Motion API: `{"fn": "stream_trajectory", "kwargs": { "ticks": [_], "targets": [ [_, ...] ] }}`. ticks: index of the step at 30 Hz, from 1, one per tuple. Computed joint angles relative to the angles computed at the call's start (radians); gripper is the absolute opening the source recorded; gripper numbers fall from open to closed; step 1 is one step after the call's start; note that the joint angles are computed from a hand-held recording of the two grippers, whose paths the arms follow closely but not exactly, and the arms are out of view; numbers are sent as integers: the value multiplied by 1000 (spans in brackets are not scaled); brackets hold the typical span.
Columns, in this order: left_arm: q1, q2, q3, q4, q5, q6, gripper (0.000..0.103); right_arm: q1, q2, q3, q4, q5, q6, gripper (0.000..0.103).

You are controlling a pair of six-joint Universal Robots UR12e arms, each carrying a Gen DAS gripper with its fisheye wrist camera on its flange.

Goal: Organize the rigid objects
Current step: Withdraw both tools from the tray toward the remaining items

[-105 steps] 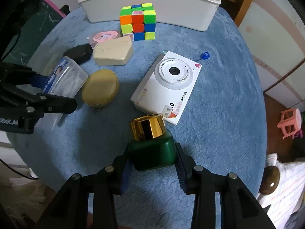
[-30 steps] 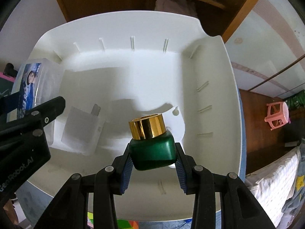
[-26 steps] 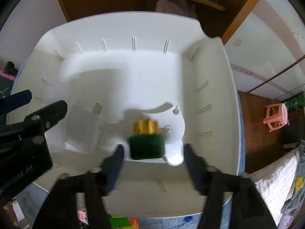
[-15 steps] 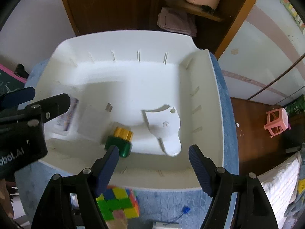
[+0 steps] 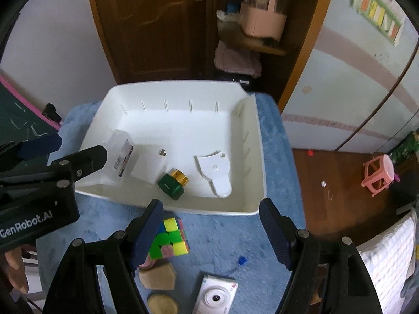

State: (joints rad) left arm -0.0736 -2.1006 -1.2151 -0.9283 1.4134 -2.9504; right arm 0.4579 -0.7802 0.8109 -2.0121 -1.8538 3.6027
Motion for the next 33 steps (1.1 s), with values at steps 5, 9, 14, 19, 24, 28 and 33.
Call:
{"fn": "stream_trajectory", "kwargs": {
  "ticks": [5, 9, 14, 19, 24, 28, 33],
  "targets": [
    [4, 50, -56, 38, -19, -9, 82, 13, -62, 85, -75, -24, -25, 76],
    [6, 90, -104, 75, -27, -7, 82, 22, -112, 151, -128, -26, -44, 76],
    [11, 131, -157, 117, -37, -11, 82, 24, -164, 229, -182, -9, -52, 76],
    [16, 162, -205, 144, -40, 3, 82, 25, -203, 295, -218, -5, -49, 76],
    [16, 184, -250, 158, -29, 61, 82, 28, -232, 346, -229, -3, -35, 76],
    [19, 191, -268, 127, -27, 85, 82, 31, -243, 374, -228, 3, -27, 76],
    [30, 182, -271, 32, -35, 24, 82, 23, -251, 403, -197, 38, 23, 76]
  ]
}}
